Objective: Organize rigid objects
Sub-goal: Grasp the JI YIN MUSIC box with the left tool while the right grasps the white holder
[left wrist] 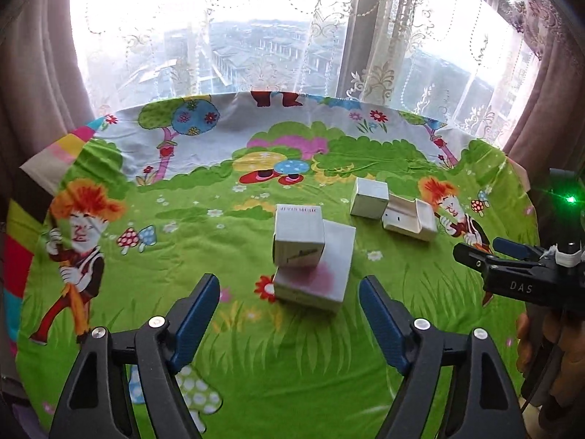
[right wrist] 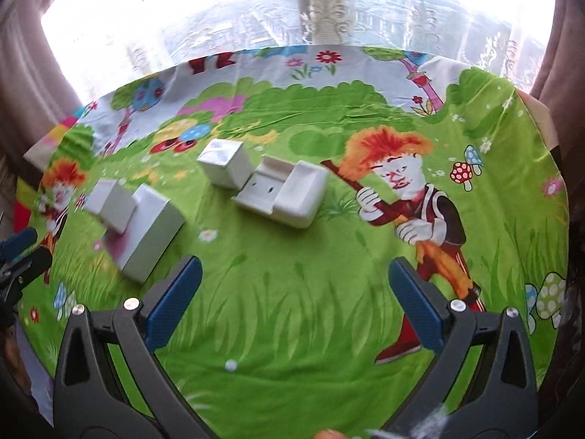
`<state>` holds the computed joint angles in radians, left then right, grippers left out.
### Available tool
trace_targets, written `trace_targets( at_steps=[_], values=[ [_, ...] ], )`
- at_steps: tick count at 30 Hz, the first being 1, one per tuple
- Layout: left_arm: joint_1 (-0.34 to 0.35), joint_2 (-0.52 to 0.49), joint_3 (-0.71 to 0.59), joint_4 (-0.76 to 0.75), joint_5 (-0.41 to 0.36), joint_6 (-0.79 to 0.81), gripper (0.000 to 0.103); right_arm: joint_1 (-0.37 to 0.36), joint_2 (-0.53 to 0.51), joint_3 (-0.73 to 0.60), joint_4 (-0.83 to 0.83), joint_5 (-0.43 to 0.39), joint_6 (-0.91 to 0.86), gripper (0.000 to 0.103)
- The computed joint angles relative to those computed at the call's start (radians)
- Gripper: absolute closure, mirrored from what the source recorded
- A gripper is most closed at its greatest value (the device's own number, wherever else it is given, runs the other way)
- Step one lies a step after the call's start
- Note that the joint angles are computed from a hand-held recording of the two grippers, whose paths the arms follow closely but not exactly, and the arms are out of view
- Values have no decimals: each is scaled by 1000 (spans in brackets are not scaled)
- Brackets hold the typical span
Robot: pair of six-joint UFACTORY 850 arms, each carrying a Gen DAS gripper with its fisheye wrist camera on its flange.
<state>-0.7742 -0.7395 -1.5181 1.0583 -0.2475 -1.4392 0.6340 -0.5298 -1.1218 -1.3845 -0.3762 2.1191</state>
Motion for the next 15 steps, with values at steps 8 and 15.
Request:
trace_targets(
  at_steps=[8,15],
  values=[
    [23,-120,-166,-279,-7,265,27,-95,-84,-78,41,80,24,0],
    [28,-187,-261,-427,-39,419,27,-135,-159,-163,182,101,-102,0]
  ],
)
